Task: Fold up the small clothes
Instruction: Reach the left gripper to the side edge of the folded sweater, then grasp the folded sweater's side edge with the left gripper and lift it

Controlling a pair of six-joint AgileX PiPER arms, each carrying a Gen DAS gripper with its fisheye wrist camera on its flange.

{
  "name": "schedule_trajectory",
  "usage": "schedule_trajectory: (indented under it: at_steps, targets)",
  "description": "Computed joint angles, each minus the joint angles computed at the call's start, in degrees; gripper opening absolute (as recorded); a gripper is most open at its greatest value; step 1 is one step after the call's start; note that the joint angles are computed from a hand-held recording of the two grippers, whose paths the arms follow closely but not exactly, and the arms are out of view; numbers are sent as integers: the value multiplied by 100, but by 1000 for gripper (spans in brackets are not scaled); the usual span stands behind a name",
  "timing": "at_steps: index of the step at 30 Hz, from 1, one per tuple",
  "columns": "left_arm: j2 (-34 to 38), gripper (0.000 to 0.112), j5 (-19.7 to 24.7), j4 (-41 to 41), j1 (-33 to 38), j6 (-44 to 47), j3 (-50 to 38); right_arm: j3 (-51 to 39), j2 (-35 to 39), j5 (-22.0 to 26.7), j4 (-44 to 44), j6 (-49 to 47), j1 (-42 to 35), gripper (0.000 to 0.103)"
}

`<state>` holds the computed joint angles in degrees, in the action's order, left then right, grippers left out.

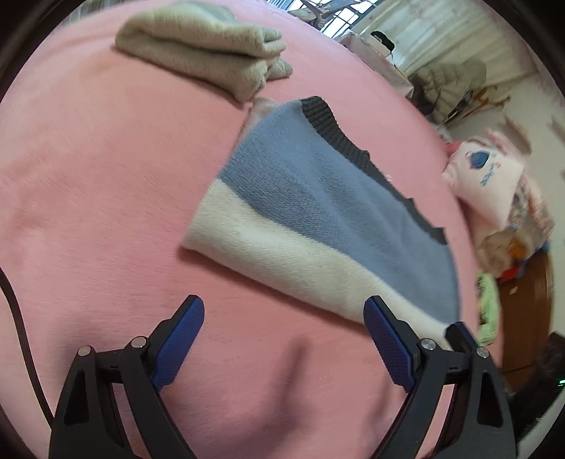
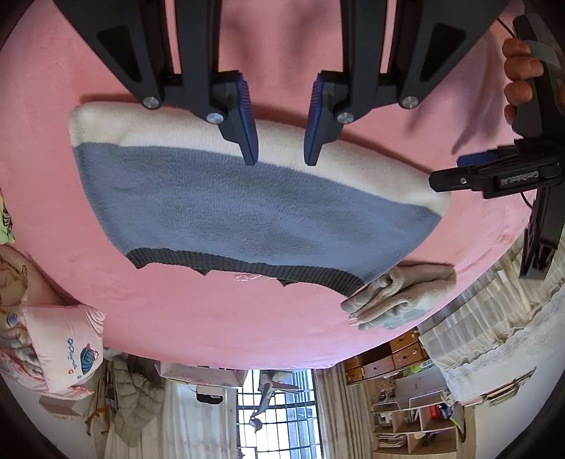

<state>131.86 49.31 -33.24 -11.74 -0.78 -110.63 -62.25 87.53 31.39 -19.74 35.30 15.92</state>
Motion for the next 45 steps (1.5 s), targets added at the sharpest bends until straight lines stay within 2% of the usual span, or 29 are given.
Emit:
schedule_trajectory:
  at_steps: [4, 9, 15, 18, 30, 33, 35, 38, 41, 45]
  targets:
    - [316, 91, 1, -616, 109, 131, -136, -58, 78, -83, 42, -48, -139, 27]
    - [495, 90, -203, -892, 136, 159, -188, -35, 155, -170, 62, -47, -248, 27]
    - [795, 90, -297, -723, 64, -161, -674, 76, 222, -265, 194, -102, -393, 26]
    - [1053, 90, -268, -739, 46, -285, -1060, 95, 255, -326, 515, -374, -519, 20]
    - [1693, 88, -458, -1078, 90, -656, -1930, -195, 565, -353, 1033, -741, -541, 15]
    - [1760, 63, -435, -706, 18, -807, -2134, -310, 671, -357, 1049, -745, -489, 15]
    - [1859, 42, -312, -666, 57, -796, -2315, -400, 751, -361, 1062, -745, -468, 15]
    - [1804, 32, -375, -949, 121, -565, -2175, -575, 916, -383, 961, -596, -415, 15]
    - [1569, 28, -607, -473, -44, -628, -1989, -690, 1052, -416, 987, -549, -372, 9]
    - [1256, 26, -932, -25, -260, -639, -1805, -748, 1290, -386, 1336, -847, -343, 9]
